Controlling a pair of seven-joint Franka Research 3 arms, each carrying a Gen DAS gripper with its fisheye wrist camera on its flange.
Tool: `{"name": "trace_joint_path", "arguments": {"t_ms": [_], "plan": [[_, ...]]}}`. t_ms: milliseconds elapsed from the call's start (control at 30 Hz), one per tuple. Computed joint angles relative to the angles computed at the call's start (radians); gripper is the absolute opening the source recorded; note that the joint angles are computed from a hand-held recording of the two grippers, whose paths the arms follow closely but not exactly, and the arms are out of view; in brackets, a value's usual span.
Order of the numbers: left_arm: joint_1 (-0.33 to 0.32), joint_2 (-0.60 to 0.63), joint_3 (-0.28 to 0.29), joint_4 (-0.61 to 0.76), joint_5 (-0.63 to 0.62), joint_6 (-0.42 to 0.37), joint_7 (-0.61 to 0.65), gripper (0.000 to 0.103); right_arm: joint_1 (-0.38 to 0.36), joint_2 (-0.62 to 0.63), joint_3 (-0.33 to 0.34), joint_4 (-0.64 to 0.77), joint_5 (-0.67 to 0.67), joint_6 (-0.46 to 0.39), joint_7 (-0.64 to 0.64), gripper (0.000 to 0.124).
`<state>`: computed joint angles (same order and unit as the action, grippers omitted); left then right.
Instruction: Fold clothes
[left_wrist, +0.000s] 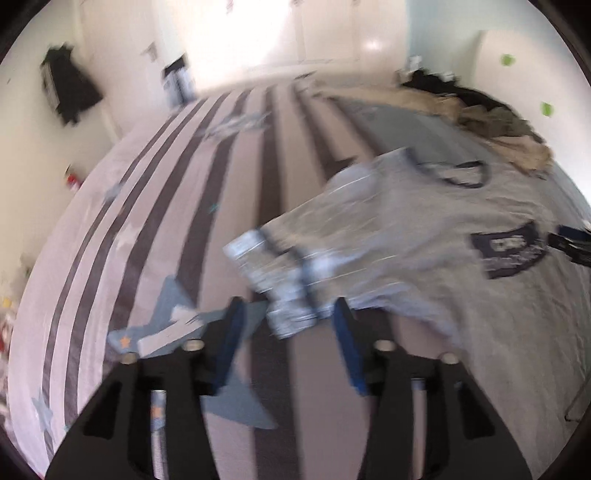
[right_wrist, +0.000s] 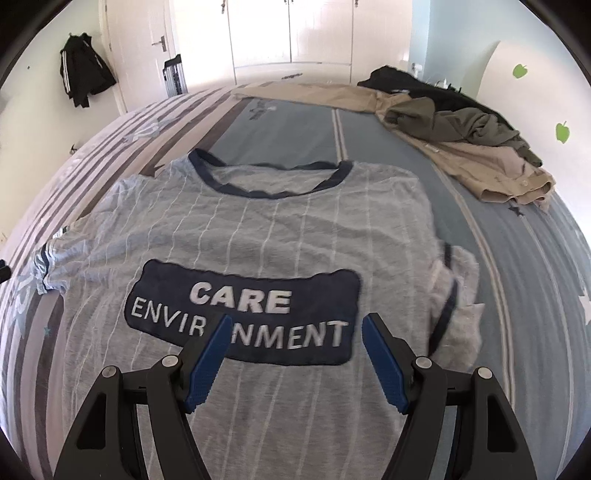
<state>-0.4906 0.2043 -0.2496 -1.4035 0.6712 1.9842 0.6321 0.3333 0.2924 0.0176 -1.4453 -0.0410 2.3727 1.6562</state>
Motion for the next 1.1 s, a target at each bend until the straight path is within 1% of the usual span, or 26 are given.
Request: {"name": "trace_joint_path", "arguments": {"t_ms": [33,67,100,167,200,267,300,367,500,567,667,733,767,800,867,900,933,1033,1100], "plan": [[-0.013,0.016,-0.003,0.025,0.03,0.011,-0.002,0.07,-0.003,-0.005,-0.002,-0.005,0.0,0.004,-0.001,0.07],[-0.028,0.032,-0.004,0.049,0.06,0.026,-0.003,0.073,-0.005,-0.008,-0.004,-0.007,0.0,0.004,-0.001,0.07],[-0.039,0.051,0.001,0.077,0.086,0.024,0.0,0.08,-0.008,-0.012,-0.008,-0.01,-0.004,0.003,0.003,0.07],[-0.058,0.089,0.02,0.129,0.127,0.015,0.007,0.081,-0.015,-0.02,-0.011,-0.016,-0.005,0.003,0.004,0.07],[-0.053,0.097,0.03,0.138,0.124,0.025,0.009,0.081,-0.019,-0.025,-0.011,-0.02,-0.004,0.004,0.001,0.07],[-0.029,0.099,0.048,0.134,0.098,0.06,0.006,0.081,-0.025,-0.035,-0.012,-0.03,-0.008,0.011,-0.002,0.07],[-0.005,0.09,0.059,0.106,0.082,0.107,-0.007,0.081,-0.026,-0.038,-0.013,-0.034,-0.014,0.016,-0.003,0.07],[0.03,0.084,0.071,0.073,0.065,0.16,-0.007,0.081,-0.029,-0.041,-0.014,-0.038,-0.019,0.022,-0.004,0.07],[0.102,0.101,0.087,0.04,-0.011,0.216,0.017,0.079,-0.032,-0.038,-0.012,-0.036,-0.022,0.034,-0.001,0.07],[0.129,0.116,0.09,0.038,-0.055,0.216,0.034,0.078,-0.03,-0.034,-0.011,-0.034,-0.025,0.04,0.001,0.07],[0.152,0.166,0.088,0.068,-0.117,0.182,0.093,0.067,-0.025,-0.02,-0.008,-0.023,-0.024,0.039,-0.002,0.07],[0.161,0.209,0.083,0.105,-0.163,0.142,0.155,0.04,-0.019,-0.012,-0.008,-0.015,-0.028,0.036,-0.003,0.07],[0.16,0.225,0.085,0.12,-0.172,0.126,0.177,0.035,-0.016,-0.009,-0.008,-0.014,-0.031,0.037,-0.003,0.07],[0.16,0.232,0.088,0.117,-0.176,0.134,0.189,0.03,-0.014,-0.007,-0.008,-0.013,-0.033,0.037,-0.004,0.07],[0.172,0.232,0.09,0.099,-0.202,0.175,0.198,0.019,-0.01,-0.002,-0.008,-0.01,-0.035,0.036,-0.006,0.07],[0.173,0.232,0.094,0.097,-0.204,0.189,0.196,0.008,-0.007,0.0,-0.009,-0.008,-0.038,0.034,-0.007,0.07],[0.164,0.238,0.103,0.109,-0.188,0.179,0.193,0.003,-0.006,0.0,-0.009,-0.008,-0.04,0.034,-0.007,0.07],[0.156,0.226,0.122,0.112,-0.154,0.165,0.189,0.003,-0.003,0.0,-0.012,-0.01,-0.047,0.036,-0.008,0.07],[0.164,0.197,0.126,0.081,-0.147,0.18,0.172,0.003,-0.002,0.002,-0.016,-0.007,-0.054,0.034,-0.002,0.07]]}}
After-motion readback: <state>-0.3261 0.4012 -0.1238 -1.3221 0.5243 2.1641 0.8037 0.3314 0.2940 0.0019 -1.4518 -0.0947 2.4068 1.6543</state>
